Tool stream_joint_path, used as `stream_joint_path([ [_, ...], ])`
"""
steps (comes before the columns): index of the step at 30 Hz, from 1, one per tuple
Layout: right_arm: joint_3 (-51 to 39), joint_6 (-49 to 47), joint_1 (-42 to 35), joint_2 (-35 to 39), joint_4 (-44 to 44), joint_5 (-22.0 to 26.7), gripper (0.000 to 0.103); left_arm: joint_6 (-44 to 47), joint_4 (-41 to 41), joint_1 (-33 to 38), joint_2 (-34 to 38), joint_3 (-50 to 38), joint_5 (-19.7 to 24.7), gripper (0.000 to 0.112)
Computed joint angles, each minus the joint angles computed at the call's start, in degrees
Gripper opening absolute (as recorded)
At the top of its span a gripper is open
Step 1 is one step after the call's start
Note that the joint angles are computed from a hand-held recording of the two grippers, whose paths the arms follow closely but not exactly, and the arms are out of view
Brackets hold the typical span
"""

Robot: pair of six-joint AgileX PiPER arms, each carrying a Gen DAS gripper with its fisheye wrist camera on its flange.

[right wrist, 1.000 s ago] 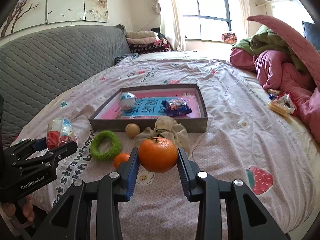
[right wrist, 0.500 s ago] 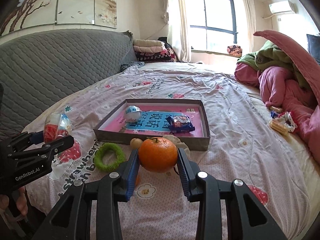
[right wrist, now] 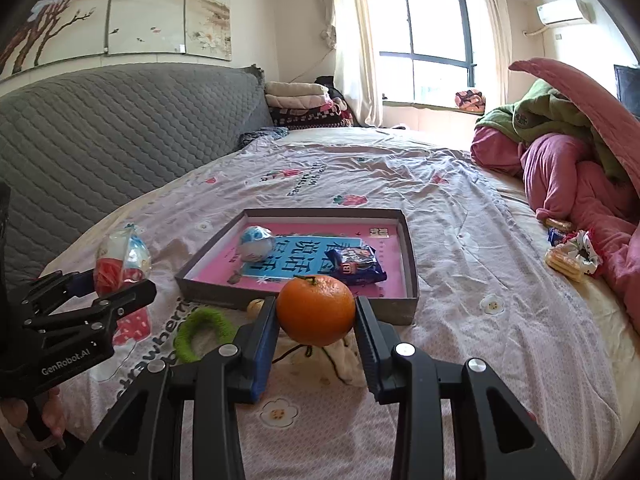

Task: Organize objects
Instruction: 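Carry the red-white egg over the tray with the left tool while the right tool carries the mandarin there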

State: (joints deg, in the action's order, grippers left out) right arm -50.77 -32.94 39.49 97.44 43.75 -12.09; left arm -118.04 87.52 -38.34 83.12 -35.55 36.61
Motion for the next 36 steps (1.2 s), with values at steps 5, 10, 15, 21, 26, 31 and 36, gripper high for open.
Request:
stream_joint_path([
  [5,-3.11,1.17,-2.19,2.56,-1.48,2.03,0.038,-0.16,1.66,3.05,2.64,-2.12,-2.49,0.057],
  [10,-4.44,2.34,-3.12,4.19,-3.15,2.29,0.038,-0.42,3.47,5.66,5.08,-4.16,-4.52,0.057],
  [15,-6.01,6.61,-4.19,5.62,-8.01,2.68,0.038,-0.20,4.32,6.88,6.77,-6.05,-5.13,0.057],
  [21,-9.26,3.54,-5.00,7.57,-6.00,3.87,0.038,1.57,4.58,8.81,9.44,-9.24,-6.26,0.057],
  [26,-11.50,1.18,-5.11,9.27,-4.43,3.49,0.038,3.91,4.35,10.17,12.09,-12.02,-6.02,0.057],
  [31,-14.07,1.12,-5.73,11.41,-5.36,4.64,0.038,7.47,1.79,14.21,15.53,-15.45,-10.83,0.057],
  [36,-17.07,-2.73,-6.70,13.76,-1.88,5.97,0.038,8.24,1.81,16.21,18.01,-17.34,-12.79,0.057],
])
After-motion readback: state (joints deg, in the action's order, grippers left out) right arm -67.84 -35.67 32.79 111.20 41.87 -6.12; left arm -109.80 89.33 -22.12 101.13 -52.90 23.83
